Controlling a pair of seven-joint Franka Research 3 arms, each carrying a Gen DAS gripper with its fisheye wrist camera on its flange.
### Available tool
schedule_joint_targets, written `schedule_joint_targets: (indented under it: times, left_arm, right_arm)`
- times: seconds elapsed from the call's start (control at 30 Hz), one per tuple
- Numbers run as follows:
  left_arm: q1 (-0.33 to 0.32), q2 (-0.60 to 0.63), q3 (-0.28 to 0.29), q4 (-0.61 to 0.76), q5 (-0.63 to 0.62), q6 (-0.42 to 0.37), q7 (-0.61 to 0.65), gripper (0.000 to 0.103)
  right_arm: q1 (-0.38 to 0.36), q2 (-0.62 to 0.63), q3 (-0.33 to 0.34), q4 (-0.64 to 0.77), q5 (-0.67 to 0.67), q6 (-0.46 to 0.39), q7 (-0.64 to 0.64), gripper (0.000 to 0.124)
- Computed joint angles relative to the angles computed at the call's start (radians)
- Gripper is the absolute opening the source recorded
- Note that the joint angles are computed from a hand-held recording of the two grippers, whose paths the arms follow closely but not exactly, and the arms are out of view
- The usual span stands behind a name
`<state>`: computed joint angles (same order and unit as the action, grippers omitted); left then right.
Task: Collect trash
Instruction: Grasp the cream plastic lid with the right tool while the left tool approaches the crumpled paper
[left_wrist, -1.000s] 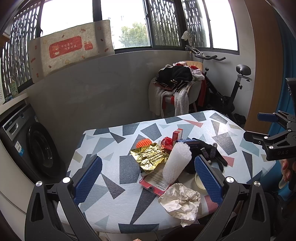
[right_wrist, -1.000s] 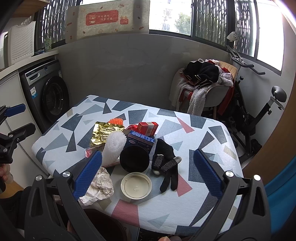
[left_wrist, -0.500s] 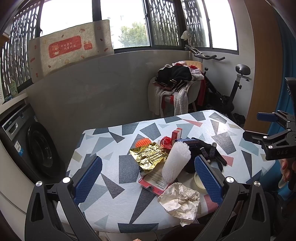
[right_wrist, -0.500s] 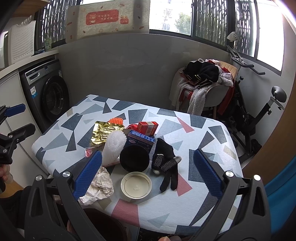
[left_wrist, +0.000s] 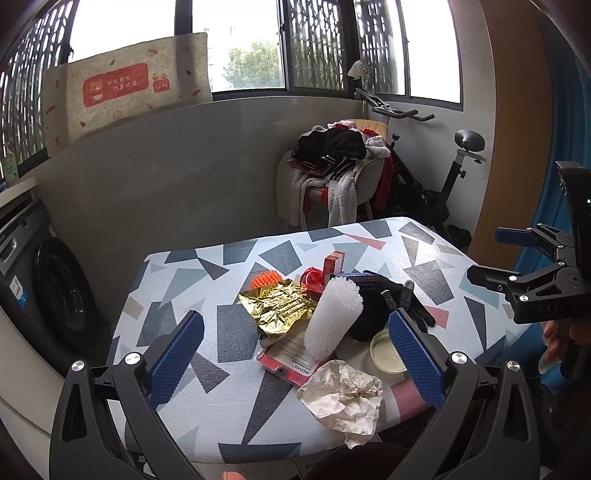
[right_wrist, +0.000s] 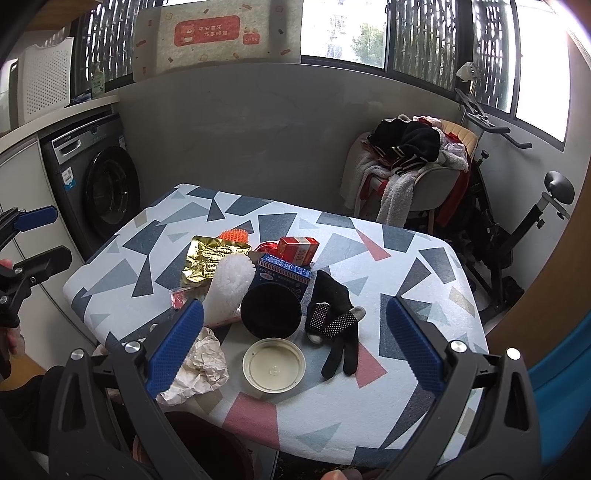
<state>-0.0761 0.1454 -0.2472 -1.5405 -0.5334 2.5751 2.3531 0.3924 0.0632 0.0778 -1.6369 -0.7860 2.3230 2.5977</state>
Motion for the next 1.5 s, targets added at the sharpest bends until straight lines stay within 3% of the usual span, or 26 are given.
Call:
schedule_joint_targets:
  times: [0.1, 0.23, 0.33, 0.43, 0.53, 0.67, 1.03, 1.33, 1.5]
  left_arm:
    - [-0.002, 0.019, 0.006, 0.005, 0.035, -0.006, -0.029, 0.098]
    - [0.015, 0.021, -0.006, -0.039, 0.010, 0.070, 0.017, 0.098]
    - [0.022, 0.018, -0.014, -0.076, -0.003, 0.123, 0.049, 0.098]
    - [0.026, 0.028, -0.008, -0.079, 0.017, 0.097, 0.032, 0.098]
    - [0.033, 0.047, -0.005, -0.065, 0.035, 0.026, 0.002, 0.098]
    - [0.023, 0.054, 0.004, -0.096, 0.099, 0.042, -0.066, 0.098]
    - [0.039, 0.109, -0.003, -0.065, 0.165, -0.012, -0.189, 0.098]
    - [0.066, 0.156, -0.023, -0.013, 0.116, -0.091, -0.216, 0.098]
    - [0.064, 0.173, -0.024, 0.002, 0.125, -0.109, -0.236, 0.098]
  right_arm:
    - [-0.006, -0.012, -0.005, -0.041, -0.016, 0.058, 0.041, 0.097]
    - [-0.027, -0.030, -0.007, -0.117, -0.050, 0.163, 0.099, 0.097]
    - [-0.037, -0.016, -0.005, -0.143, -0.004, 0.188, 0.069, 0.097]
    - [-0.040, 0.008, -0.009, -0.166, 0.049, 0.223, 0.032, 0.097]
    - [-0.028, 0.047, -0.016, -0.170, 0.065, 0.234, 0.001, 0.097]
    - [-0.001, 0.118, -0.036, -0.147, 0.096, 0.234, -0.054, 0.097]
    - [0.052, 0.288, -0.119, -0.019, 0.164, 0.180, -0.171, 0.097]
    - [0.051, 0.372, -0.148, 0.060, 0.295, 0.162, -0.222, 0.097]
    - [0.037, 0.380, -0.155, 0.059, 0.392, 0.206, -0.238, 0.097]
